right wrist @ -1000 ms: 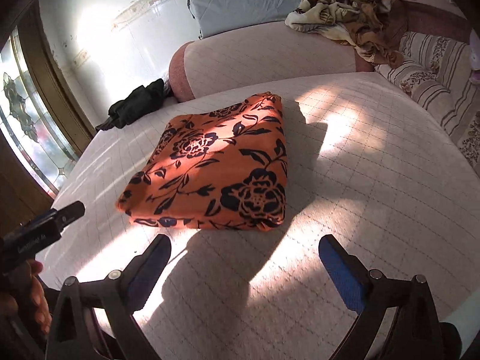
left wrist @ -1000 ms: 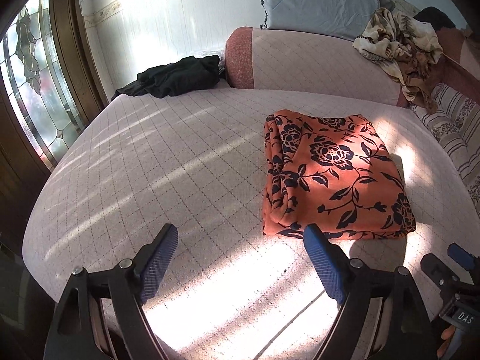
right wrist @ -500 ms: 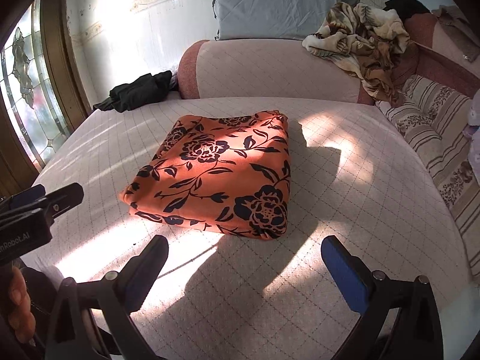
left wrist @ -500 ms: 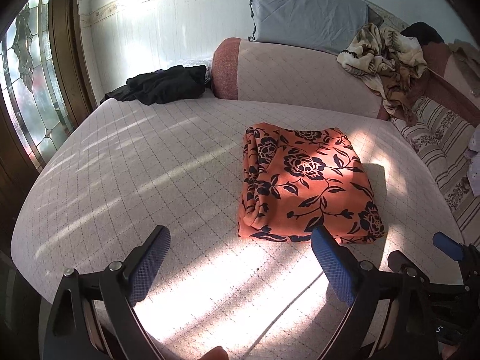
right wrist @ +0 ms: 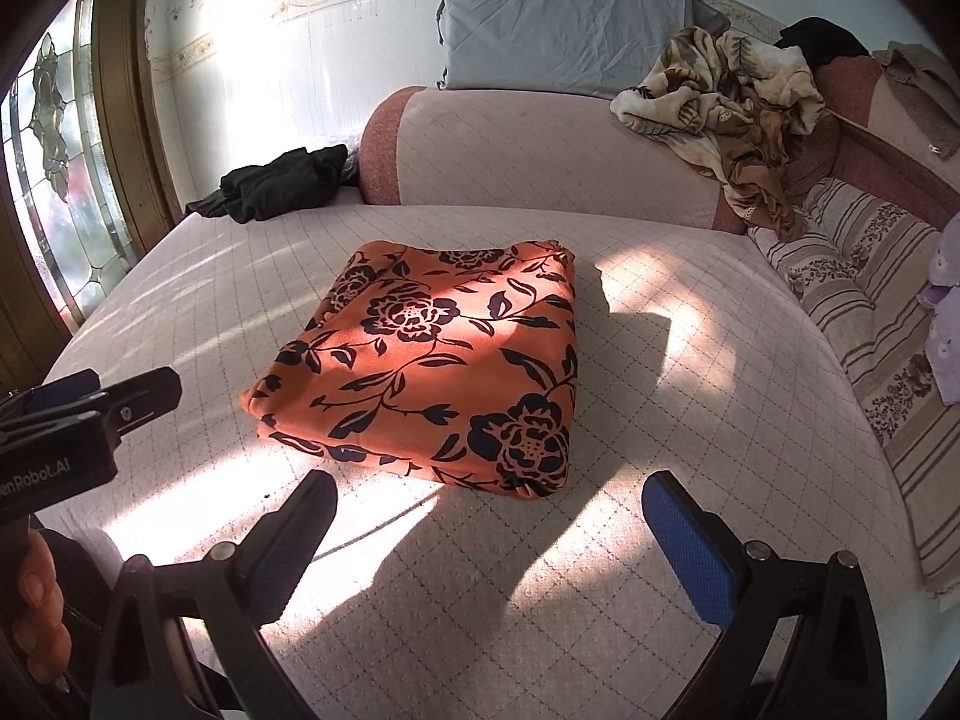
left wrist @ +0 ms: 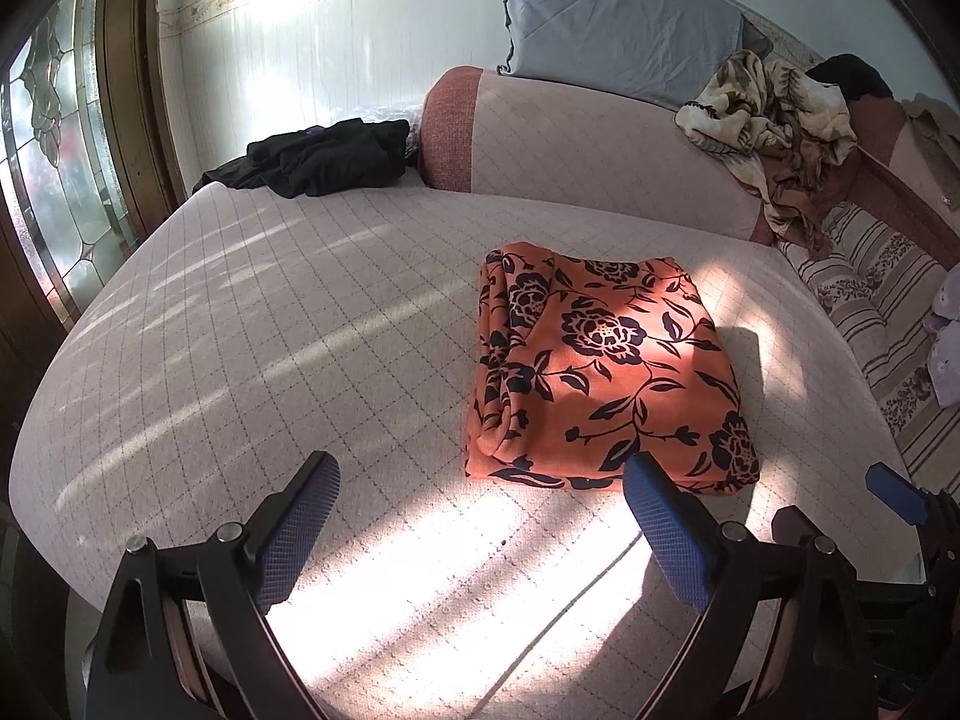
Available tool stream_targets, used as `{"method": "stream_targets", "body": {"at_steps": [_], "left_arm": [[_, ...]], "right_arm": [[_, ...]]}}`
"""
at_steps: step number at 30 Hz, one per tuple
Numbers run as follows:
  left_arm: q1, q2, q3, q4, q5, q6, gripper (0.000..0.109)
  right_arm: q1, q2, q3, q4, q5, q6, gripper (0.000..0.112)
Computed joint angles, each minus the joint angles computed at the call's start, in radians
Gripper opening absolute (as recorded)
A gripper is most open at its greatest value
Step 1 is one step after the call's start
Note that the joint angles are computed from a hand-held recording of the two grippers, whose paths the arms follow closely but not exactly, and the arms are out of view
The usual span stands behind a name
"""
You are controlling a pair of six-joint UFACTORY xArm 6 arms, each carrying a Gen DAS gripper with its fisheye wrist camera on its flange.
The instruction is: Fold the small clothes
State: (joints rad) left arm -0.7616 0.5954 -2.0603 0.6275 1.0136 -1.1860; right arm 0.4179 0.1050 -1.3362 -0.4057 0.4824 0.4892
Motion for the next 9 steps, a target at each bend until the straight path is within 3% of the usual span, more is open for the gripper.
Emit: {"method": "stream_targets", "body": {"at_steps": [9], "left_arm": [[-0.006,0.095,-0.158,0.010,0.060,0.057,0.097]], "right_arm": [[-0.005,0.022,-0.026,0.023,-0.003,-0.020,0.103]]}}
